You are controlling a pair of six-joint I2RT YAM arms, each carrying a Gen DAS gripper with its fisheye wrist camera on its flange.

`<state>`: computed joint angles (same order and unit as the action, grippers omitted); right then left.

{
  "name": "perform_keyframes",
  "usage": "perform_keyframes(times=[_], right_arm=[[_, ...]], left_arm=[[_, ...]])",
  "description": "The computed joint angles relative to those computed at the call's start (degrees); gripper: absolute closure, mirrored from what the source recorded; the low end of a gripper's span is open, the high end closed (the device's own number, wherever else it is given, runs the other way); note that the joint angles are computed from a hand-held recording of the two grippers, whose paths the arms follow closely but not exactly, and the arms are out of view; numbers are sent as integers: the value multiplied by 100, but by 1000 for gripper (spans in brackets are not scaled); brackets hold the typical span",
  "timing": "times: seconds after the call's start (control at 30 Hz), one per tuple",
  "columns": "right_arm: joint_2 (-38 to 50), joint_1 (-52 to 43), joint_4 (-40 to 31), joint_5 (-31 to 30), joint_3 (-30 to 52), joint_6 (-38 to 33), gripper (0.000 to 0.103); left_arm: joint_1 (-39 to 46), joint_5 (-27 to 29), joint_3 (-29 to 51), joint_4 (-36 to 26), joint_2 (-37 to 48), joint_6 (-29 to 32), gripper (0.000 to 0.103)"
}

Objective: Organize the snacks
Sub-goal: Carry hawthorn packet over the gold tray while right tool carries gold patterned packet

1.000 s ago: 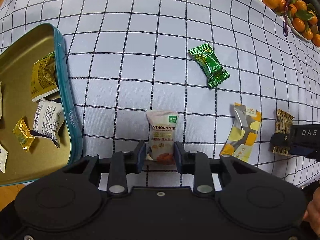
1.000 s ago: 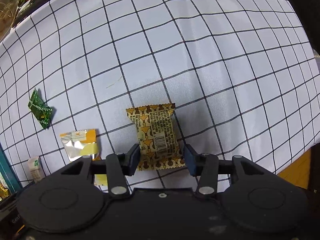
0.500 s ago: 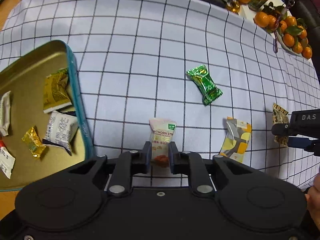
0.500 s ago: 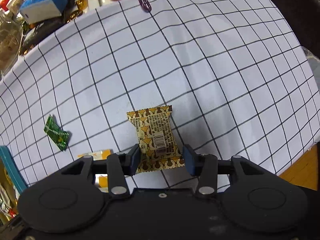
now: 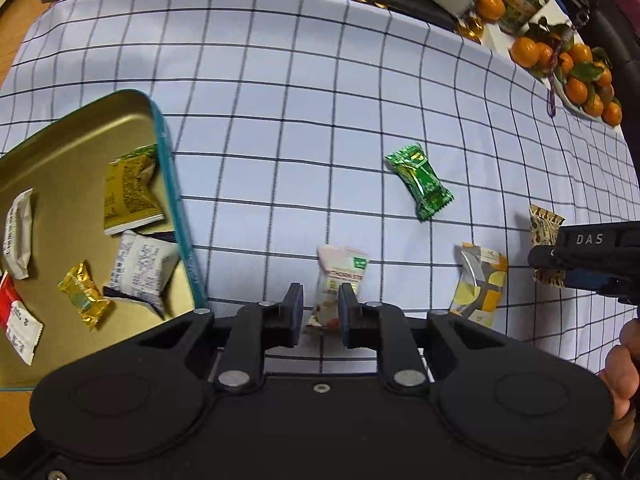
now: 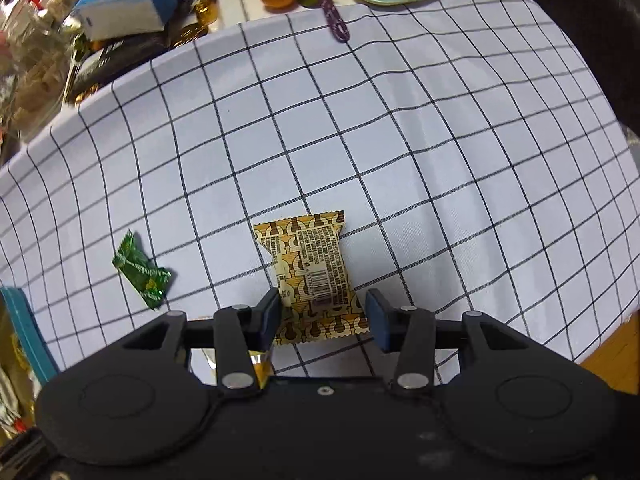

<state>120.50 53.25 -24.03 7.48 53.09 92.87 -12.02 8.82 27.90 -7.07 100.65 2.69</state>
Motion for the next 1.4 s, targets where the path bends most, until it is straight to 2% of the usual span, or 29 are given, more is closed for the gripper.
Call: perform_keyframes(times=[0.27, 0.5, 0.73, 0.83, 0.87, 0.9, 0.93, 1.17, 1.4], right_arm=[[-34, 28, -76, -352, -254, 187, 57], [-329, -60, 355, -585, -645, 181, 57], [-151, -318, 657, -799, -838, 93, 56], [-88, -415, 790, -903, -902, 32, 56], [-79, -432, 823, -930, -917, 42, 56], [-54, -447, 877, -963, -941, 69, 56], [18, -480, 895, -978, -888, 57, 56], [-206, -539, 940, -788, -962, -23, 57], [-84, -192, 207, -244, -514, 159, 57]], left_arm=[[-517, -314, 50, 378, 473, -285, 72], [-652, -451, 120, 582, 732, -536, 66], [-960, -677, 236, 663, 956, -751, 62], [-1209, -871, 255, 701, 1004, -912, 62], [-1272, -905, 284, 682, 1023, -1001, 65], [-1275, -899, 297, 679, 1033, -1060, 73], [-1272, -884, 315, 657, 1030, -1118, 75], [-421, -316, 266, 248, 471, -912, 76], [690, 81, 35, -175, -626, -404, 76]])
